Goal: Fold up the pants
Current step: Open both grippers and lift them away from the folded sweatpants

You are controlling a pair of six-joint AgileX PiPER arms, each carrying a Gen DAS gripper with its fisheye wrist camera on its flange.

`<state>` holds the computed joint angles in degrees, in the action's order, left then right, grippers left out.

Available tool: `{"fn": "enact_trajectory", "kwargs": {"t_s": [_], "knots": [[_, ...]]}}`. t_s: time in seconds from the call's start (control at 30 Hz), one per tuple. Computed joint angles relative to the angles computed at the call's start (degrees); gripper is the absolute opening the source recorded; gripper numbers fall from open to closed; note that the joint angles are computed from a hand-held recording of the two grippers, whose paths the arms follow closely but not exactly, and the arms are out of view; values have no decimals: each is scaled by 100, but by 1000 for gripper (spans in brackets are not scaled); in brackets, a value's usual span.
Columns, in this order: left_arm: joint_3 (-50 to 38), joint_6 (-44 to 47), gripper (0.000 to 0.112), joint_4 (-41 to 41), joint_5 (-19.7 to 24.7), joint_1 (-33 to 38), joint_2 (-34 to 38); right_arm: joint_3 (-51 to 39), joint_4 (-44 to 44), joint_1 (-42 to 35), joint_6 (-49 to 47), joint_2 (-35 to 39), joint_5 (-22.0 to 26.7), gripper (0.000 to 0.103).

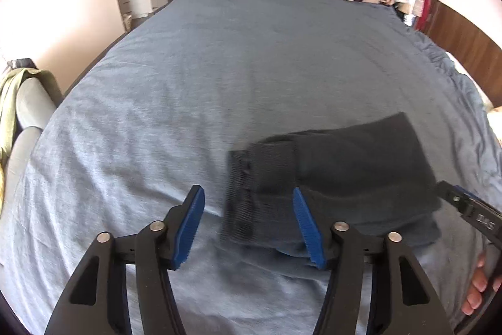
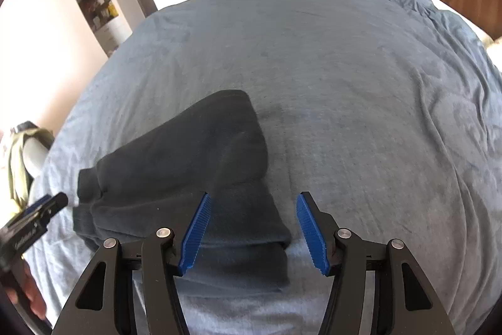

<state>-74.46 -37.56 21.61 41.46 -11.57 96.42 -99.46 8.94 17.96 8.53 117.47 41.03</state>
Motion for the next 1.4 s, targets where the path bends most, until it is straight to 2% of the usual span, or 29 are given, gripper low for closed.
{"fn": "enact_trajectory", "kwargs": {"t_s": [0.17,0.3,0.47,0.6,0.67,0.73,0.8,0.9,1.03,1.17,1.4], "knots": [[188,-204,58,-111,-9,-15,302,34,67,-196,11,116,252,58],[521,-612,60,80,-37,-97,245,226,-319,-152,92,85,251,58],[600,-1579,58,965,560,-733,52,731,-645,-156,79,-234,60,58],[675,-2051,63,1339,815,-1332,-297,1124,-297,-411,-408,-596,-119,58],[650,-2441,69,1616,995,-1746,-503,1433,0,-574,-892,-925,-339,60],[563,-2775,74,1820,1154,-2092,-659,1631,288,-710,-1346,-1200,-443,76],[473,-3073,79,1988,1277,-2365,-767,1898,609,-843,-1800,-1526,-629,77],[240,-3467,86,2242,1608,-2833,-794,2156,1256,-1071,-2590,-1931,-653,85],[-53,-3977,93,2613,2281,-3489,-628,2497,1849,-1348,-3542,-2374,-720,87],[-208,-4229,93,2773,2655,-3880,-408,2770,2398,-1656,-4389,-2595,-656,89],[8,-5211,94,3303,2823,-4509,-43,3513,4154,-2211,-6480,-2771,-712,89]]}}
